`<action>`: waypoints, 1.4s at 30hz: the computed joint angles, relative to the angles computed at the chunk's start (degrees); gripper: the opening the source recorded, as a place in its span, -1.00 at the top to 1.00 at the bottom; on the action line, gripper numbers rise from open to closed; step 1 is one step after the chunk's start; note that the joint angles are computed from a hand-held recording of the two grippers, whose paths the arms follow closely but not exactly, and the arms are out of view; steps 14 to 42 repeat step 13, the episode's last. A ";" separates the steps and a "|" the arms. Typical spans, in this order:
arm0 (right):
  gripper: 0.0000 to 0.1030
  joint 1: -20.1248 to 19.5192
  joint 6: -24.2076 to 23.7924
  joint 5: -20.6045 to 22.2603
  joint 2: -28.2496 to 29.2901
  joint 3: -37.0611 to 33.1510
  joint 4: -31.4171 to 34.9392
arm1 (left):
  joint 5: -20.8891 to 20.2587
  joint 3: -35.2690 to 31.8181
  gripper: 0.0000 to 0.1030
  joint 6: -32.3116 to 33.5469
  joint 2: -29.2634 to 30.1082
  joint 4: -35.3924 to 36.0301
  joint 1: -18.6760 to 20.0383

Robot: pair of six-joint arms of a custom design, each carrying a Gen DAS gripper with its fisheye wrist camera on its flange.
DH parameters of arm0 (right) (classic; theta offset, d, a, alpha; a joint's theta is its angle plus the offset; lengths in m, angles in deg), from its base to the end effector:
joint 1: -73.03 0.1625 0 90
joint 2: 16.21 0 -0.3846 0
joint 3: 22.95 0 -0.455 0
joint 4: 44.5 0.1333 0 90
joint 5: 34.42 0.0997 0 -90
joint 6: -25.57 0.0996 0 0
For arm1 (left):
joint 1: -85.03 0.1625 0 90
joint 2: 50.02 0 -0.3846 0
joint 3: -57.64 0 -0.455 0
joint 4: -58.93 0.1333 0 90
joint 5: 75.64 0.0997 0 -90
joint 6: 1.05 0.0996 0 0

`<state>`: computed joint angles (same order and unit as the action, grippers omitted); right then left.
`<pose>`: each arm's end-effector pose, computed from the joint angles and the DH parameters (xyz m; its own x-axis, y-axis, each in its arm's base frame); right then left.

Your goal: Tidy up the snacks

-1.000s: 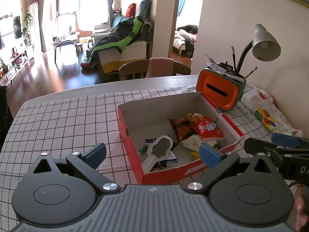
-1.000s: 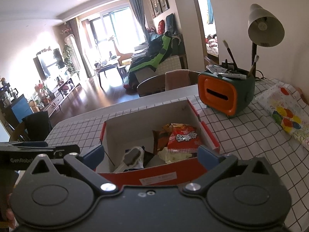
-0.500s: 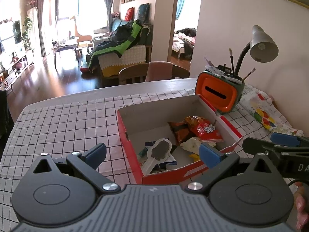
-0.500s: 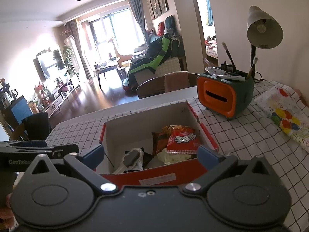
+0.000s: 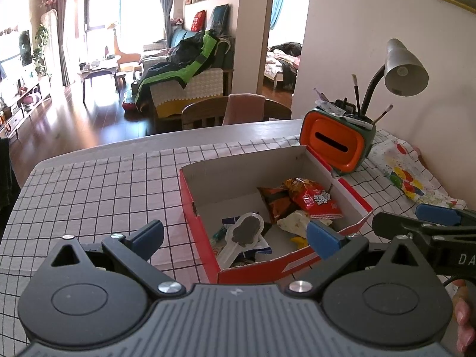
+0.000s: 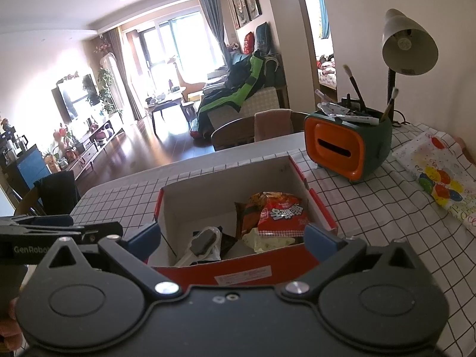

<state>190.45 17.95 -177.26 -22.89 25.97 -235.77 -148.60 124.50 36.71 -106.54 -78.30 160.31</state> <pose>0.4263 -0.7046 -0.0441 -0.8119 0.2649 0.5202 -0.3477 0.4963 -0.7955 -0.0453 -0.8118 0.3853 -0.6420 0.5312 -0.5529 0.7543 0.5670 -0.3311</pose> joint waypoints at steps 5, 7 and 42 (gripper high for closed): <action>-0.99 -0.10 0.36 -0.04 0.00 -0.12 0.56 | 0.18 -0.53 -1.00 -0.30 0.33 0.39 0.01; -1.00 -0.10 0.35 -0.05 0.00 -0.14 0.56 | 0.17 -0.76 -1.00 -0.47 0.46 0.62 0.03; -1.00 -0.32 1.47 -0.17 0.02 -0.33 1.90 | 0.23 -1.36 -1.00 -0.62 0.84 1.13 0.18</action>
